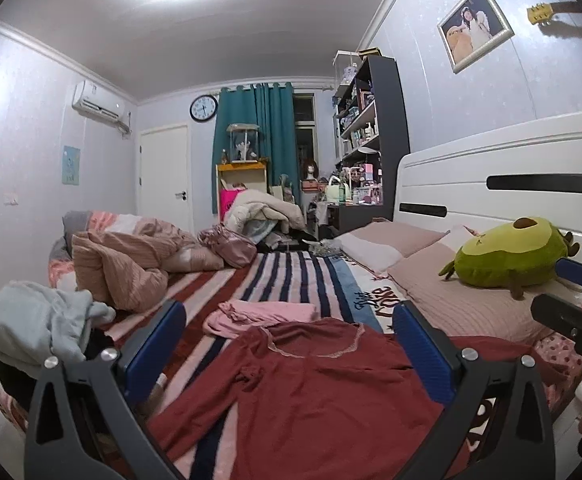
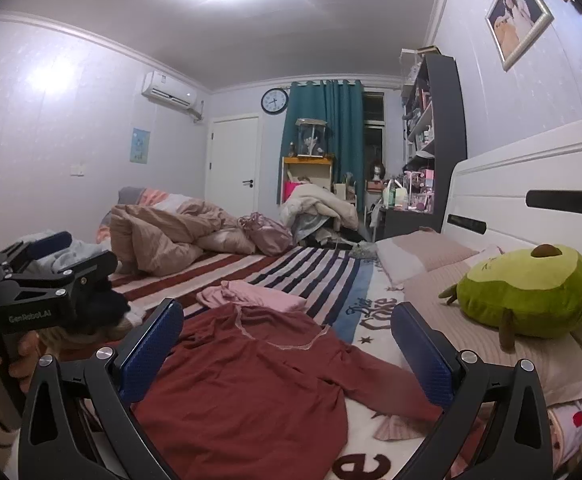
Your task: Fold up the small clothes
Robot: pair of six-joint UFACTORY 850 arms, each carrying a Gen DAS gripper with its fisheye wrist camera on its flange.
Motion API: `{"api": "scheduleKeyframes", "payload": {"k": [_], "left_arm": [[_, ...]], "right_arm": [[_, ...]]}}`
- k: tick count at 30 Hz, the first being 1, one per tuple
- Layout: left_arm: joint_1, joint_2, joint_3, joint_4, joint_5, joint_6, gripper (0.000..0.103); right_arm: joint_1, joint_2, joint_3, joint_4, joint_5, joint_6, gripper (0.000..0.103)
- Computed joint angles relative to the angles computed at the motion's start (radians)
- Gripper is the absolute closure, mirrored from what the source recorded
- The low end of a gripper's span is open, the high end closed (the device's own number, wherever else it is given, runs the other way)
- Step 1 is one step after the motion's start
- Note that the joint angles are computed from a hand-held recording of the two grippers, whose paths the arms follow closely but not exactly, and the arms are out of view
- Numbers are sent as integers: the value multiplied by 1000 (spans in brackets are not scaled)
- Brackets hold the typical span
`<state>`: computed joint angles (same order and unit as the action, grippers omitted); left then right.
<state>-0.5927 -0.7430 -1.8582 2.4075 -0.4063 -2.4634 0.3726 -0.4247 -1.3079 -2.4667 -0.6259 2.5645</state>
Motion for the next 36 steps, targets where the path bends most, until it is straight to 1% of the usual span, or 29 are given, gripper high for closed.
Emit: {"api": "scheduleKeyframes", "payload": {"k": [2, 5, 6, 8, 11, 18, 22, 29, 33, 35, 36], "left_arm": [[7, -7, -15, -11, 26, 6, 1], [8, -14, -29, -49, 31, 37, 1], [10, -9, -15, -29, 28, 16, 1], [12, -12, -25, -54, 46, 39, 1], [15, -8, -17, -16, 61, -6, 1], [22, 0, -4, -2, 79, -32, 1], [24, 2, 1, -21, 75, -10, 1], [25, 9, 27, 107, 81, -148, 1], [24, 10, 32, 117, 72, -153, 1], [27, 15, 41, 179, 69, -215, 1], [27, 13, 38, 182, 70, -218, 1]], "right_arm": [[-1, -1, -1, 2, 4, -5, 0], [0, -2, -2, 16, 5, -22, 0], [0, -2, -3, 24, 9, -31, 0], [-1, -6, -10, 32, 18, -39, 0], [1, -13, -20, 35, 26, -43, 0], [-6, -11, -11, -26, 39, 48, 0], [-3, -10, -3, -11, 15, 48, 0], [4, -7, 8, -23, -1, 82, 0], [1, -4, 10, -40, 7, 105, 0], [-2, -2, 8, -46, 18, 109, 0], [-3, -1, 9, -55, 23, 117, 0]]}}
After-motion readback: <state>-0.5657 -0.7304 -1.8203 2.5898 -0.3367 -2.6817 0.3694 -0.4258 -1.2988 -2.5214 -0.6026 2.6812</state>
